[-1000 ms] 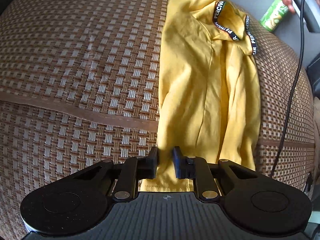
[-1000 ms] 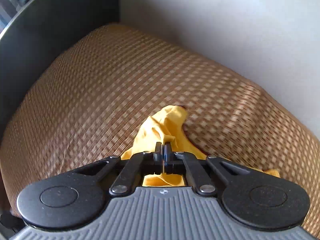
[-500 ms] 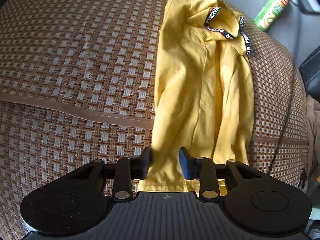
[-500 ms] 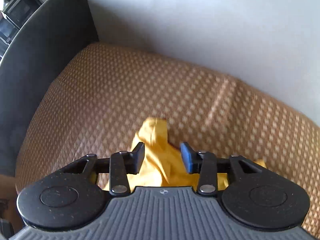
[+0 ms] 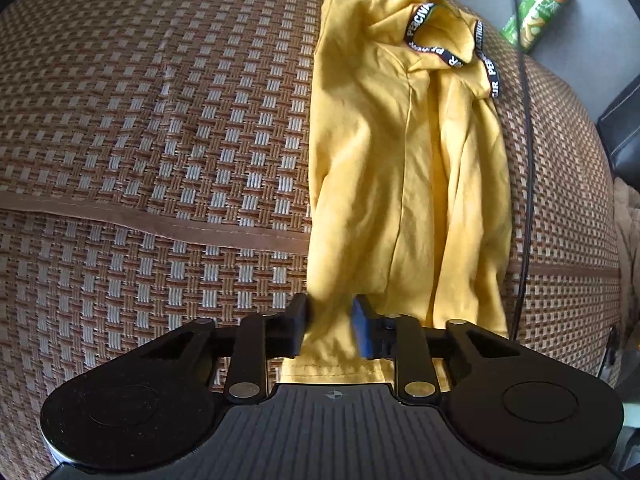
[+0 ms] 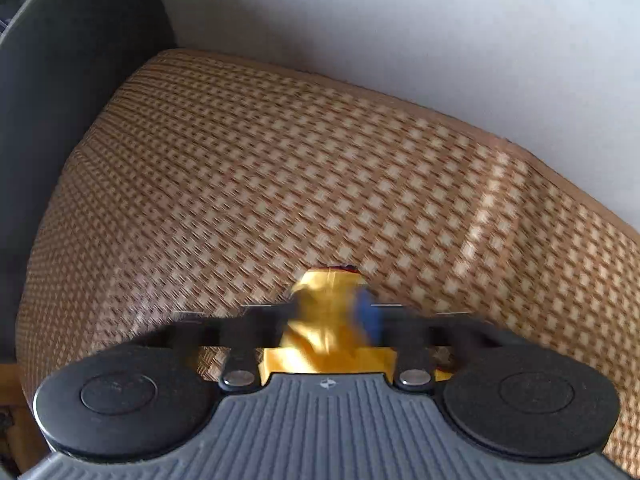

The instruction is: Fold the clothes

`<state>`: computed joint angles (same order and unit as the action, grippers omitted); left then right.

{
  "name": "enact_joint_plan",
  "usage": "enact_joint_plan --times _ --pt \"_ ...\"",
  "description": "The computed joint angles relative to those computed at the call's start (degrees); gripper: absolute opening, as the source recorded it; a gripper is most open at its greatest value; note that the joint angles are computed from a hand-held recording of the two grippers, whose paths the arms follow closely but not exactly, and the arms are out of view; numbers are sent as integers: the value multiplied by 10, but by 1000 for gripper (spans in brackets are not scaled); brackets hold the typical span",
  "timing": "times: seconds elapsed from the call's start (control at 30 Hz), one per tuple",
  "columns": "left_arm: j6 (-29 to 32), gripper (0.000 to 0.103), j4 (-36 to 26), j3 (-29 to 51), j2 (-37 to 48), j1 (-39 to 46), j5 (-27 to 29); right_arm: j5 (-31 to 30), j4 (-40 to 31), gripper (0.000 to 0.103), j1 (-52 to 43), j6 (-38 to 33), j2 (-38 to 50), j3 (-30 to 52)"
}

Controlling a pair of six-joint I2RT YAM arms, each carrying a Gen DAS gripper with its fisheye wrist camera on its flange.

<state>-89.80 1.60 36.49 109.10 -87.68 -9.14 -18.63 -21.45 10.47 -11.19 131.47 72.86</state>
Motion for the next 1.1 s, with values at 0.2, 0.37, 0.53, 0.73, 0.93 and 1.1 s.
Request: enact_joint_plan --times 0.2,0.37,0.53,0.73,0.93,1.1 --pt "-8 22 14 -22 -9 -4 -5 23 148 9 2 72 19 -35" --pt "-29 28 21 -44 -33 -11 -15 26 184 31 -5 87 27 -46" --pt "-47 40 -20 -73 -110 -11 -47 -37 213 33 -63 39 -94 -132" --pt "44 52 -57 -30 -117 44 -68 -120 136 35 -156 -18 -177 -199" --pt "93 54 -50 26 -66 77 -66 -164 149 48 -182 66 -144 -262" --pt "96 56 -52 54 -40 86 -65 -148 208 50 -152 87 -150 -309"
